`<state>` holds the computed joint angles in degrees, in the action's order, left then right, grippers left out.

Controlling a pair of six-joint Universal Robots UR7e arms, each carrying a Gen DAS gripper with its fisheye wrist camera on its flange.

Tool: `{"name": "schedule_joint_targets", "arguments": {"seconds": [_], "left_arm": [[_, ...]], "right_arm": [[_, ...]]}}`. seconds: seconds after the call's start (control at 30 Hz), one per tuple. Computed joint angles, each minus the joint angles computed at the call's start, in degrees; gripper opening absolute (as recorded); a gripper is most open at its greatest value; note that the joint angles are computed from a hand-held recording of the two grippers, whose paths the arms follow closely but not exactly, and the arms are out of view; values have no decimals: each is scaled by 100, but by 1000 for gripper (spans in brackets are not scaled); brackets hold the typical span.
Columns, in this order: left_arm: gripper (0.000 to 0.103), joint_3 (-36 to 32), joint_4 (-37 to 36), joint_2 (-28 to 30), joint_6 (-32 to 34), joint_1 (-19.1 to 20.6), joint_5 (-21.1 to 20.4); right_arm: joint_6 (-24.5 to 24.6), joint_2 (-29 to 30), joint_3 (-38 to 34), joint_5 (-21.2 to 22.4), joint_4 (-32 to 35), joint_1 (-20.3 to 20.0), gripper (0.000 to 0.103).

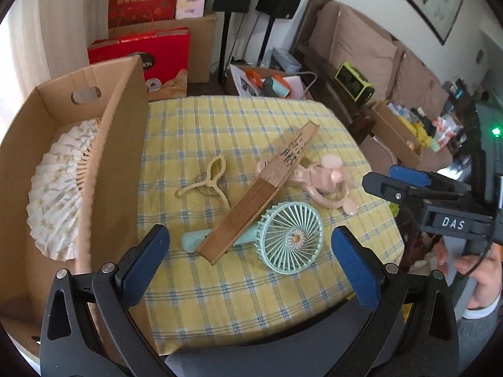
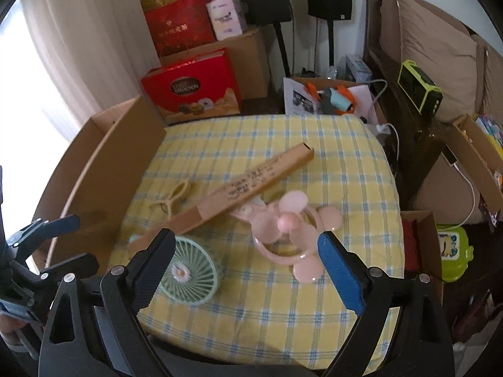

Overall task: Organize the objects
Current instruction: 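Move the left tool toward the mint-green mini fan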

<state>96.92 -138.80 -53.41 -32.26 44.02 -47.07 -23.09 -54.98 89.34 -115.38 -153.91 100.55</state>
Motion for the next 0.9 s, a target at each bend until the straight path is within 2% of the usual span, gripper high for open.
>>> {"name": "schedule_joint_targets", "arguments": {"seconds": [0.1, 0.7, 0.9], "left_arm": [[103, 5, -40, 53, -23, 20, -60], [103, -23, -148, 298, -237, 13, 174], [103, -5, -142, 371, -274, 38, 163]], "right_arm": [[-73, -22, 103, -76, -124, -28, 93], [-245, -138, 593, -248, -796, -163, 93], [-255, -133, 646, -241, -820, -205, 93]]}}
